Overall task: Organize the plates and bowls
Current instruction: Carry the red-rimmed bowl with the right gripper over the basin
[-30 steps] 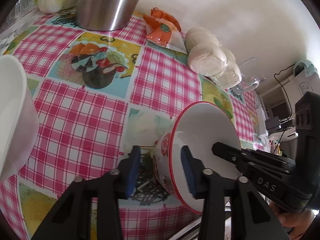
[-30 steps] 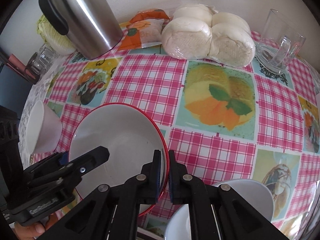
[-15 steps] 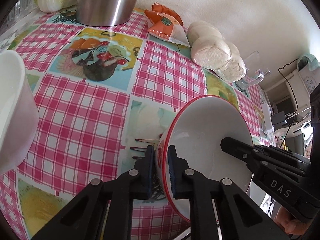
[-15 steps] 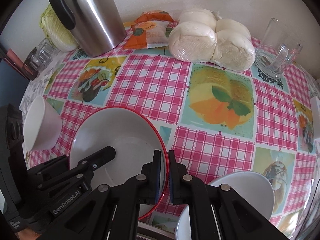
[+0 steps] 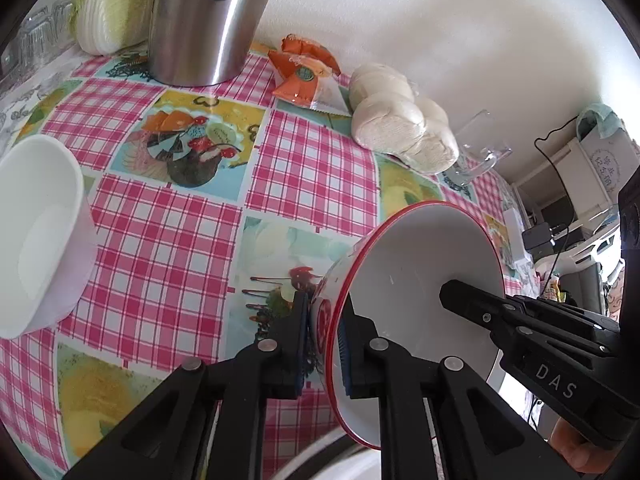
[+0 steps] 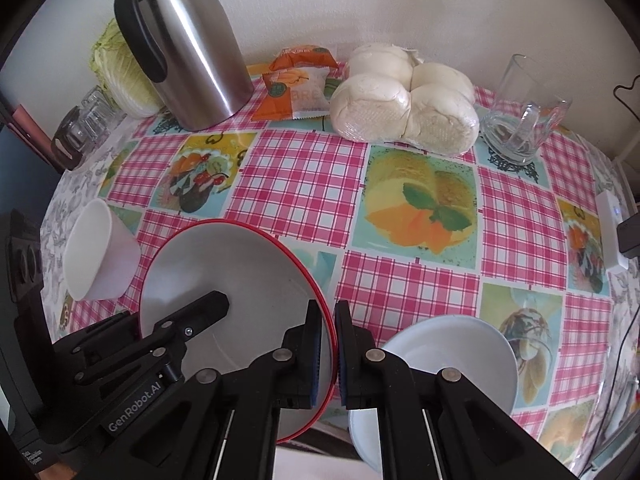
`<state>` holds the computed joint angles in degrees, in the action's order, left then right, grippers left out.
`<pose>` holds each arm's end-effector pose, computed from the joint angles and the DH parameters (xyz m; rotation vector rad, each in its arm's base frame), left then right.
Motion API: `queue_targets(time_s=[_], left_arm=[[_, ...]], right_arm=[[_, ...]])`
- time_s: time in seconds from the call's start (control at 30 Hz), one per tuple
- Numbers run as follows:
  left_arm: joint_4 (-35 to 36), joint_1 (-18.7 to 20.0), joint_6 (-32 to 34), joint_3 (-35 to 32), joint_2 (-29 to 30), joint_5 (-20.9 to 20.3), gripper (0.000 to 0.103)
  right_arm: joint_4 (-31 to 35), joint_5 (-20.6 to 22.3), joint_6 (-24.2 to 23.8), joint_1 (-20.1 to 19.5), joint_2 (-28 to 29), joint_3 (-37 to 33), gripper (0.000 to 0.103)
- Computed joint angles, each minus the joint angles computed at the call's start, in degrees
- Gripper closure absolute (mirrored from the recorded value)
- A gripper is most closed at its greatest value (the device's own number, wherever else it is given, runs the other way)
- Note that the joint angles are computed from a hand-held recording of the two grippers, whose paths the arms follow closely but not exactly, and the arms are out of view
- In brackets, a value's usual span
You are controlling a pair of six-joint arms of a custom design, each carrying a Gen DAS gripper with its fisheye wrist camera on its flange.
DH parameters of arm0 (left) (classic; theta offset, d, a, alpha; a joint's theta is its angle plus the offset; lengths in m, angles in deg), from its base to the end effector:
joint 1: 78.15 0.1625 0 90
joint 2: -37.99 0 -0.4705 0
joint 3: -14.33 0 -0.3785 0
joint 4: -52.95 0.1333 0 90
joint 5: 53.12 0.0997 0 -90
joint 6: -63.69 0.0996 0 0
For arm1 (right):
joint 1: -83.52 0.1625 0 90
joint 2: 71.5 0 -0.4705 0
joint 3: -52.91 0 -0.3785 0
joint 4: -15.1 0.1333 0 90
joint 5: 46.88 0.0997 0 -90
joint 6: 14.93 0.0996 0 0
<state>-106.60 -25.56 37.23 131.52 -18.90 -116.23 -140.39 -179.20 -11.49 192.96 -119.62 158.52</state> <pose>-0.1969 -0.5510 0.1562 0.2115 2.7695 -0.5418 0.2710 -0.5687 0.1346 0.2721 -2.4069 0.3518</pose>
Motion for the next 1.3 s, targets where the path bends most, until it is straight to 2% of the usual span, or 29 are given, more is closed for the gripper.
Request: queue_targets(time_s=[0.63,0.77,1.3], left_arm=[[3.5,-4.9,-5.0,5.5,-7.1,-2.6,0.089],[3.1,-5.1,-6.6,7.3,-8.7,-4.8,0.089],[6.4,-8.7,-11.6,13.5,-11.3,-5.6,0.088]], right_arm=[[4.3,-0.6,10.4,4.5,-6.8,6.1,0.096],[4.2,0.3,12.4,4.8,-8.3,8.3,0.096],[2.2,3.8,18.9,4.4,-12.6,17.7,0.096]])
